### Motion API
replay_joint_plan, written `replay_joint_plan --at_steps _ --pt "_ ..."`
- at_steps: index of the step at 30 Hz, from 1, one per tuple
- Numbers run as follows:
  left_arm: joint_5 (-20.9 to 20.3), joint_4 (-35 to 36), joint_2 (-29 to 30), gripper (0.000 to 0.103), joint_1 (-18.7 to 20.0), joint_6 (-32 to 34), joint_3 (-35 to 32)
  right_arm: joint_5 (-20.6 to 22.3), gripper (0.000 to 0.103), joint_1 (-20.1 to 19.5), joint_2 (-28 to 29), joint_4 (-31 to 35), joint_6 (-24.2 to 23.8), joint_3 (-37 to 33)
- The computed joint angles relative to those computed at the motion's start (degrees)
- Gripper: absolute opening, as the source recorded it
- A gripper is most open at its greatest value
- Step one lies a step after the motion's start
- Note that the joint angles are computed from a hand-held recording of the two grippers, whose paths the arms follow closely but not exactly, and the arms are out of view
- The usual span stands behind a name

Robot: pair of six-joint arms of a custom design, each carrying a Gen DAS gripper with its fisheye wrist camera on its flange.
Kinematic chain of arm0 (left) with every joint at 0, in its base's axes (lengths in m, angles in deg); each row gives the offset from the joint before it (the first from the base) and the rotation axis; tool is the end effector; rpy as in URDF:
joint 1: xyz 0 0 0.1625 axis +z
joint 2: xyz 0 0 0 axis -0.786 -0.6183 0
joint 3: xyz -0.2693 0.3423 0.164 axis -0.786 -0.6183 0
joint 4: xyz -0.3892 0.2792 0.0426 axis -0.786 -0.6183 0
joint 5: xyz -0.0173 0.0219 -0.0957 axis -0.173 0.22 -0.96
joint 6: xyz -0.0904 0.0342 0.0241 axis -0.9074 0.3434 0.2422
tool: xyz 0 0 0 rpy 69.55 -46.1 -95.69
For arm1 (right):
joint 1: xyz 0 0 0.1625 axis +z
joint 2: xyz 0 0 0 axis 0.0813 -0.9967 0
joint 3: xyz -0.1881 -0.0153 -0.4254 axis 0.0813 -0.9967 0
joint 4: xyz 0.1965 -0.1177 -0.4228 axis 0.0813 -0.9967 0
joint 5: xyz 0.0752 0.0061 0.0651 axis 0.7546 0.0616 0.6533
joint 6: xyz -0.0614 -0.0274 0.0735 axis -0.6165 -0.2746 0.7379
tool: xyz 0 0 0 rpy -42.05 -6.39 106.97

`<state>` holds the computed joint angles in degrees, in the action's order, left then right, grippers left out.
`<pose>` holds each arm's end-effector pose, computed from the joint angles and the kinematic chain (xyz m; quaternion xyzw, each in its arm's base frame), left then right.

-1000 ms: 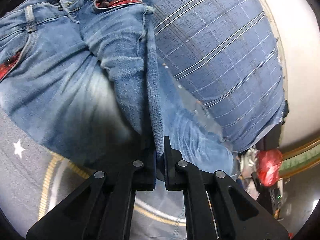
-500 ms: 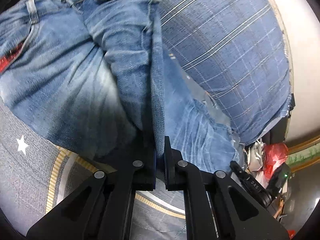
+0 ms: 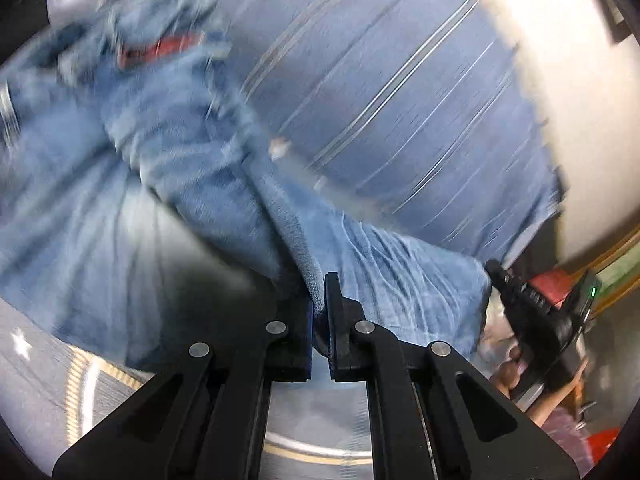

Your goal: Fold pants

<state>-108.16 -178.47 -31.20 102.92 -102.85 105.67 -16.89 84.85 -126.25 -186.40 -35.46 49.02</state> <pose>-0.2058 -0.5732 0.0826 -0.1533 0.8936 -0.4127 0.0874 0.1201 -0.7443 0.2860 0.2281 -0.9021 0.3432 0.1284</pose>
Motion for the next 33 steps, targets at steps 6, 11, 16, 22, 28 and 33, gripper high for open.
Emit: replay_joint_plan --at_steps 6,11,16,22,28,33 --pt "0.6 6.3 2.0 0.004 0.8 -3.1 -1.2 -10.6 0.003 -2.7 6.0 16.9 6.9 -6.6" --pt "3.1 9.0 1.5 0.006 -0.4 -2.0 -1.0 -7.8 0.013 -1.7 2.4 6.6 4.4 -1.7" --pt "6.8 9.2 -2.2 0.025 -4.1 -0.8 2.4 -2.3 0.030 -2.2 -2.1 0.3 4.5 4.0" --pt "13.2 5.1 -5.3 0.044 -7.9 2.3 6.3 0.5 0.036 -3.4 -7.6 0.5 3.5 9.2" --pt "11.5 18.6 -9.4 0.044 -3.2 -0.5 2.0 0.5 0.036 -4.7 -6.9 11.6 5.6 7.7" --pt "11.3 23.9 -8.6 0.044 0.0 3.8 -4.3 -11.6 0.035 -3.4 -2.5 17.3 5.4 5.1"
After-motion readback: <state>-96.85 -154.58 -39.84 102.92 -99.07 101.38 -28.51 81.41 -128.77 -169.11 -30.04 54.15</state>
